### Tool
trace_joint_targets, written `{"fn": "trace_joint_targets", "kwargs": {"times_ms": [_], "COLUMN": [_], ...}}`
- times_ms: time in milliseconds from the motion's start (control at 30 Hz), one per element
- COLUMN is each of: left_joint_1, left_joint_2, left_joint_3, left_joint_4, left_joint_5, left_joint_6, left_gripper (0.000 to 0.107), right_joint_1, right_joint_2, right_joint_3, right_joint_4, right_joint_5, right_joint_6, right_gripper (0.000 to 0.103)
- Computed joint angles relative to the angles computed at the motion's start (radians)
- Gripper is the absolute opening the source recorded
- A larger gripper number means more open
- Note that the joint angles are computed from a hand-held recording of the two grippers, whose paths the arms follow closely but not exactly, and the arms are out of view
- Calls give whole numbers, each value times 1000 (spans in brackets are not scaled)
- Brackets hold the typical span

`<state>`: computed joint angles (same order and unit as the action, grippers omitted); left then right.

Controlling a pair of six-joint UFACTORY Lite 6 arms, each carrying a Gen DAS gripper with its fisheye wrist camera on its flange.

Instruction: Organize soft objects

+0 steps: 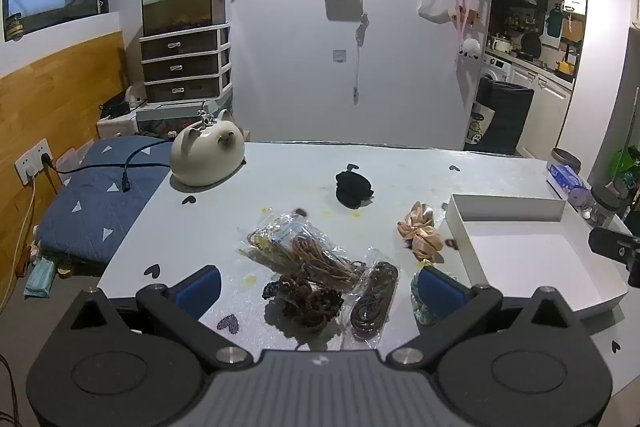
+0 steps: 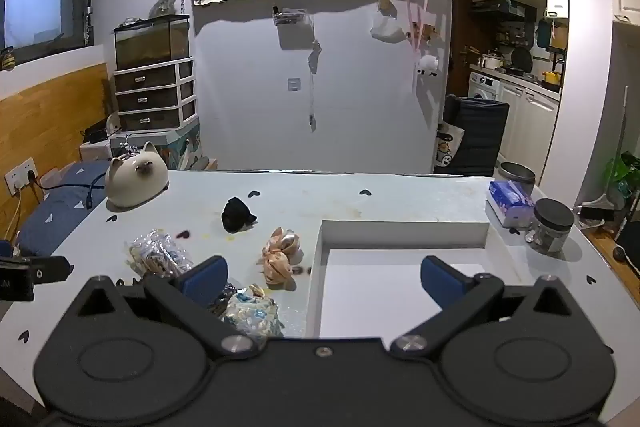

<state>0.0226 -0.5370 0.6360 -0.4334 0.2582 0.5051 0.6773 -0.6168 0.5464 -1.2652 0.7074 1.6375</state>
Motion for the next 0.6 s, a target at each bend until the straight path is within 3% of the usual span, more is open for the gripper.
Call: {"fn": "trace_joint_targets", "kwargs": {"times_ms": [600], "left_joint_1": [13], "left_joint_2": [-18], "left_joint_3": [2], "left_joint_4": [2], "left_joint_5": [28], "left_joint_6": [-3], "left_gripper": [103], "right_joint_1": [13], "right_joint_2": [-5], "right_joint_3": [0], "right_joint_4": [4], "right_joint_5": [17], "right_joint_6": [-2], "right_gripper": [103]}}
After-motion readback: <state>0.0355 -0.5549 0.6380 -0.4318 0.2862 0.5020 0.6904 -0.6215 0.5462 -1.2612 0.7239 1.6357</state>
